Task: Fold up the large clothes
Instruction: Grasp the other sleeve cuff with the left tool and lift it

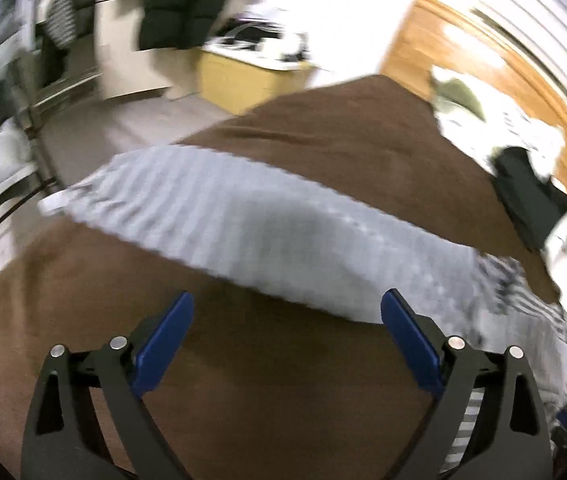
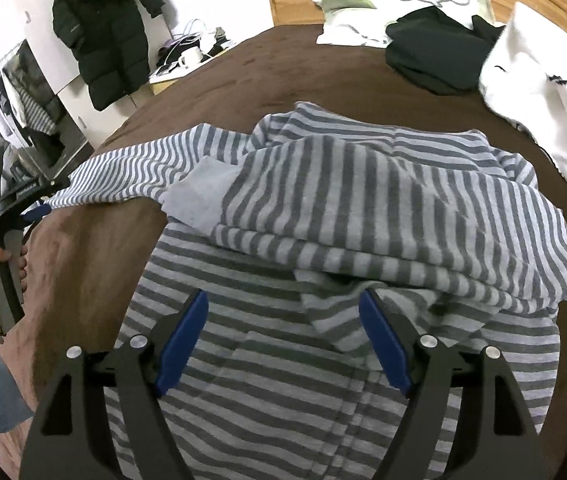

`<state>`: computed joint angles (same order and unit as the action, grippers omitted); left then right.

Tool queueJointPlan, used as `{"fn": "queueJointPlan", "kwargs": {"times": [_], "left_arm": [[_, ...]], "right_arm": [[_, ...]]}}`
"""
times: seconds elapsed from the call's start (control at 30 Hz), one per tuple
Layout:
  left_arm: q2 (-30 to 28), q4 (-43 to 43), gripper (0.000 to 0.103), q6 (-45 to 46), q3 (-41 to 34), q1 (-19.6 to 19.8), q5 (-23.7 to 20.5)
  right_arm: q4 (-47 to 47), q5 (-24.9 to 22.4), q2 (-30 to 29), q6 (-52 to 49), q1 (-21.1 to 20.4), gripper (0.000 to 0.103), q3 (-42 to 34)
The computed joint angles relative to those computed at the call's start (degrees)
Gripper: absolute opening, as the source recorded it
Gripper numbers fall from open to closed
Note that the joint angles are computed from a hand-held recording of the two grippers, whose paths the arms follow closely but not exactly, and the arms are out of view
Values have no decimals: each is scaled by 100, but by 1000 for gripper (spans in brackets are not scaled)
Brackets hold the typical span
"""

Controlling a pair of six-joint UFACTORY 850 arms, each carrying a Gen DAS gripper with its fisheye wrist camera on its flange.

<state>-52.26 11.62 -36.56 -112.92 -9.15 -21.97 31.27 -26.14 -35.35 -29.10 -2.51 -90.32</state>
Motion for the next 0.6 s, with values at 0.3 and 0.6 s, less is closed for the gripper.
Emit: {"fn": "queueJointPlan", "kwargs": {"times": [0.3, 0.6], "left_arm": [[-4, -299, 87, -955, 399, 664, 421], [-724, -1705, 83, -471, -535, 1014, 451]], "right_arm": [[-547, -66, -87, 574, 112, 78, -28], [-883, -44, -154, 936, 262, 78, -2]]}}
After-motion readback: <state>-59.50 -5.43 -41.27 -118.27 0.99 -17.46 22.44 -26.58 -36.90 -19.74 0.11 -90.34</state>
